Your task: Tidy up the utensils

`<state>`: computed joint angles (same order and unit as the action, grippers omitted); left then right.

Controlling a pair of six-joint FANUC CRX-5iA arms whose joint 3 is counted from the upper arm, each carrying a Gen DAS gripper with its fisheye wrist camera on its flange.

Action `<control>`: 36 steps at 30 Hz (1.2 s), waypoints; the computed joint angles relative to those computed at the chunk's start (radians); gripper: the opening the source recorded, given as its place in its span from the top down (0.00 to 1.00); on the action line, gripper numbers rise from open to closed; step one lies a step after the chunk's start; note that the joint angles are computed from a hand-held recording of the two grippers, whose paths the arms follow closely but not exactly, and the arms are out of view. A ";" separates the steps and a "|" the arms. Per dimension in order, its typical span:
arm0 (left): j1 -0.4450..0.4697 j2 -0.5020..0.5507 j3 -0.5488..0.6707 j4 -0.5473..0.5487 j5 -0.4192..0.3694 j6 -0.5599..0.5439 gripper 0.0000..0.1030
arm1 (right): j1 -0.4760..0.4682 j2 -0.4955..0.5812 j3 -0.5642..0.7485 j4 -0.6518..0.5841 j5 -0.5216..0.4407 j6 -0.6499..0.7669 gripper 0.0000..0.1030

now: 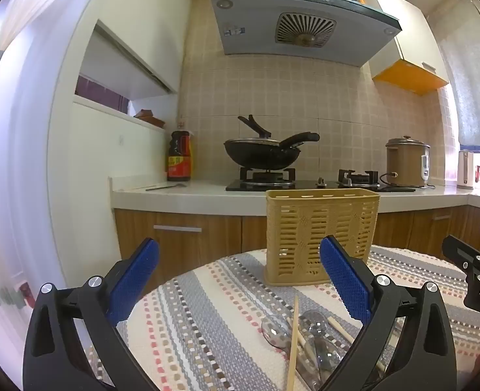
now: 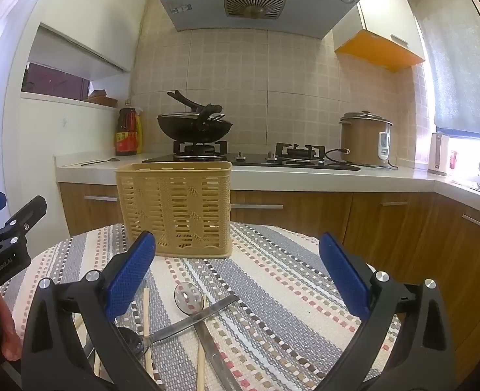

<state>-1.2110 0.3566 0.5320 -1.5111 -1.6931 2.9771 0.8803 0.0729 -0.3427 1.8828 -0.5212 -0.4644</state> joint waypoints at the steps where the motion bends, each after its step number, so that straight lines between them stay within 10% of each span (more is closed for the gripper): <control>1: 0.000 0.000 0.001 0.001 0.000 -0.001 0.07 | 0.000 0.000 0.000 -0.001 0.000 0.002 0.07; 36: 0.006 0.001 0.003 0.012 0.001 -0.007 0.07 | -0.019 0.000 -0.008 0.082 0.005 -0.068 0.07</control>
<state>-1.2050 0.3574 0.5348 -1.4994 -1.6920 2.9701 0.8610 0.0733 -0.3502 1.9645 -0.5166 -0.5323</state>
